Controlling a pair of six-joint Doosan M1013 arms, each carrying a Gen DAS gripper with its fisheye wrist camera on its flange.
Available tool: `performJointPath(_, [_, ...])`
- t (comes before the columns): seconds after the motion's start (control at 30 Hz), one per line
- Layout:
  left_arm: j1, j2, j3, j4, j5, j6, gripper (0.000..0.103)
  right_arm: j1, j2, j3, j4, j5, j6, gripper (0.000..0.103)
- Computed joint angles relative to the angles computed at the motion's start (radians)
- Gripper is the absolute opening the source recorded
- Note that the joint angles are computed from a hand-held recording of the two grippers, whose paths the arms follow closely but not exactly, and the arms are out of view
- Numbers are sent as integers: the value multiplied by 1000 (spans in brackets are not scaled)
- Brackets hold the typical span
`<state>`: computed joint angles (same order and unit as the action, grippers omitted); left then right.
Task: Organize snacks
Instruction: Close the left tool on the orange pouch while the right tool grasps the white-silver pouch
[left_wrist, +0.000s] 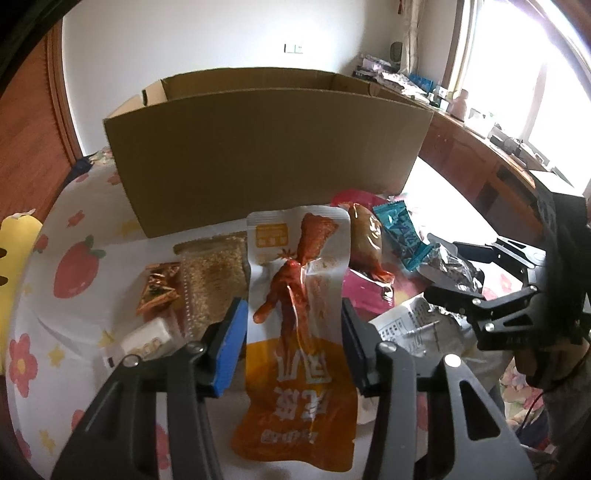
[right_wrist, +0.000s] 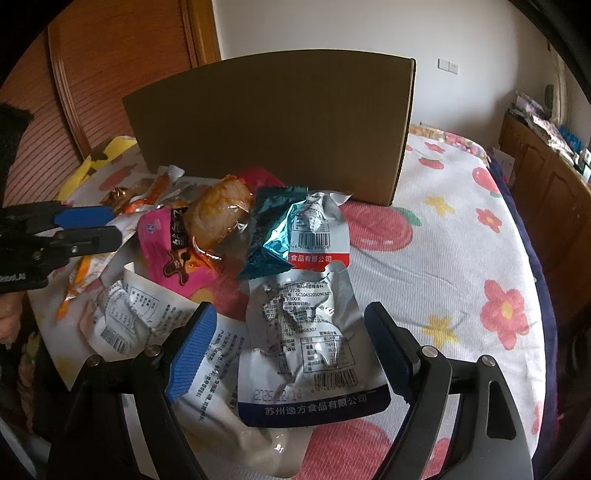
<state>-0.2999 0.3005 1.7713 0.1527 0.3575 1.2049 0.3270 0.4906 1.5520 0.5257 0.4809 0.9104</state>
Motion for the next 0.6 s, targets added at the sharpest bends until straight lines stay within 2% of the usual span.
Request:
performJointPath(0.1, [2,-12,15,34,-17,-37,47,2,0,-3,-24,5,26,83])
performJointPath(0.17, [7,-20,28,14,-29,-25,47,5,0,-5,-53,5,49,82])
performJointPath(0.27, [9,-28,36,27,-37,-39,48,9,0,-8,-103,0,89,72])
performJointPath(0.3, [8,-31,41,24,-44,-40,48,9,1,-11,-95,6,85,66])
performJointPath(0.6, [15,-46,60,-11,-83,-19,48,-3,-13,1,-107,-2,91,62])
